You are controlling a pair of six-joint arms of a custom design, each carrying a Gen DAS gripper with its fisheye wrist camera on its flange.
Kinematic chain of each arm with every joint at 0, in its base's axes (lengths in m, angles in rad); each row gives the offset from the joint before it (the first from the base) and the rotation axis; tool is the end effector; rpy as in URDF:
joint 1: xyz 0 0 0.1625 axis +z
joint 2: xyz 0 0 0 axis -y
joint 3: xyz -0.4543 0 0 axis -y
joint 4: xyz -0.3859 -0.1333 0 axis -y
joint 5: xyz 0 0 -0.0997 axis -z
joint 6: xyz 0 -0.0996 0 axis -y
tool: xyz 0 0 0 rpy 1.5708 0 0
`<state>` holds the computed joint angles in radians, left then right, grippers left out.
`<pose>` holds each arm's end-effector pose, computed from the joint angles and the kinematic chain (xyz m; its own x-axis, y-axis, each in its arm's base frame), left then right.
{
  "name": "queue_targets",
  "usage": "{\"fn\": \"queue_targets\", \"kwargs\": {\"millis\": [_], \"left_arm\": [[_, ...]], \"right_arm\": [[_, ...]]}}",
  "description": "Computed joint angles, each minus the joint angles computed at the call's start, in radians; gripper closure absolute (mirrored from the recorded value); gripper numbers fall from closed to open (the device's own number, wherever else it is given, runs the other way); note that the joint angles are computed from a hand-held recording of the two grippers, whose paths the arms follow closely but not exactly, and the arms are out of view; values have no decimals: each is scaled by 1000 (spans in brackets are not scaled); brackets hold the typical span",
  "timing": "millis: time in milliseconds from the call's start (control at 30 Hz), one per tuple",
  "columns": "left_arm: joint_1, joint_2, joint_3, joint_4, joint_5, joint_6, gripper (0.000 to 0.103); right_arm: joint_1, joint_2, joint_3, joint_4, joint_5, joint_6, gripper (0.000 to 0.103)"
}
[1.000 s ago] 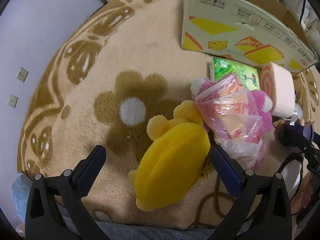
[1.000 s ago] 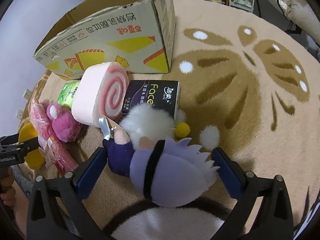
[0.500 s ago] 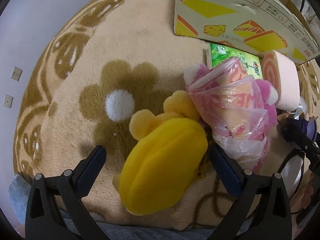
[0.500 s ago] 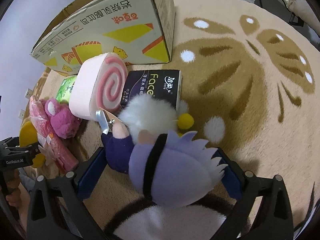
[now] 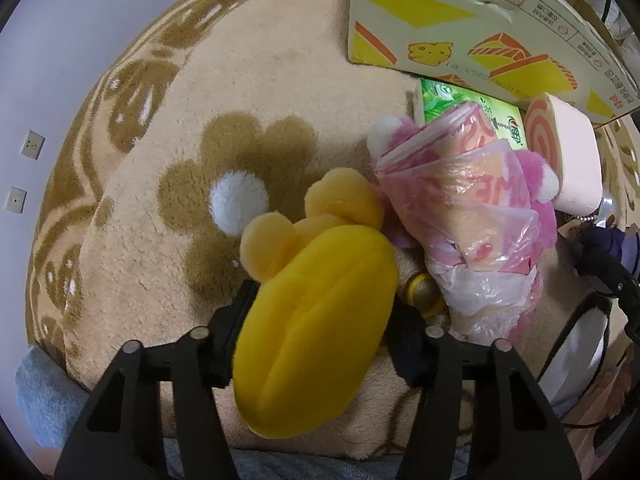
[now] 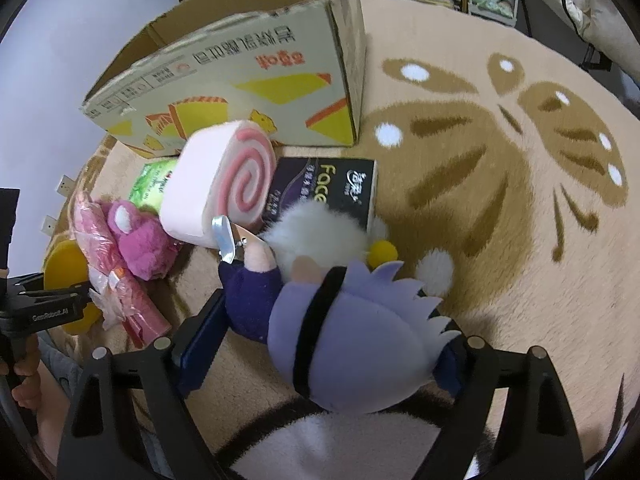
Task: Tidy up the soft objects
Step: 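Grasp the yellow plush with the left tool while the right tool grasps the purple doll, then carry both plushes over the box and open both tools to drop them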
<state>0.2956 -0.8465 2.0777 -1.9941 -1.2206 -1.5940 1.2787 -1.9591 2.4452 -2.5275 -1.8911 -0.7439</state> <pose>-0.3634 -0.2857 0.0022 -0.6600 -0.2238 -0.7171 -0.0517 0.9659 -0.2538 0.0110 -0.3175 0.3636 -0.8124 -0.2763 0.5135 -0.3988 0.9057 -0.1436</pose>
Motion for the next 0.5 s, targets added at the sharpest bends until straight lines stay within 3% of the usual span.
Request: {"fn": "queue_targets", "kwargs": {"millis": [300, 500], "left_arm": [[-47, -26, 2, 46, 45, -58, 61], [-141, -55, -26, 194, 113, -174, 62]], "right_arm": [[-3, -74, 14, -20, 114, -71, 12], [19, -103, 27, -54, 161, -104, 12]]}}
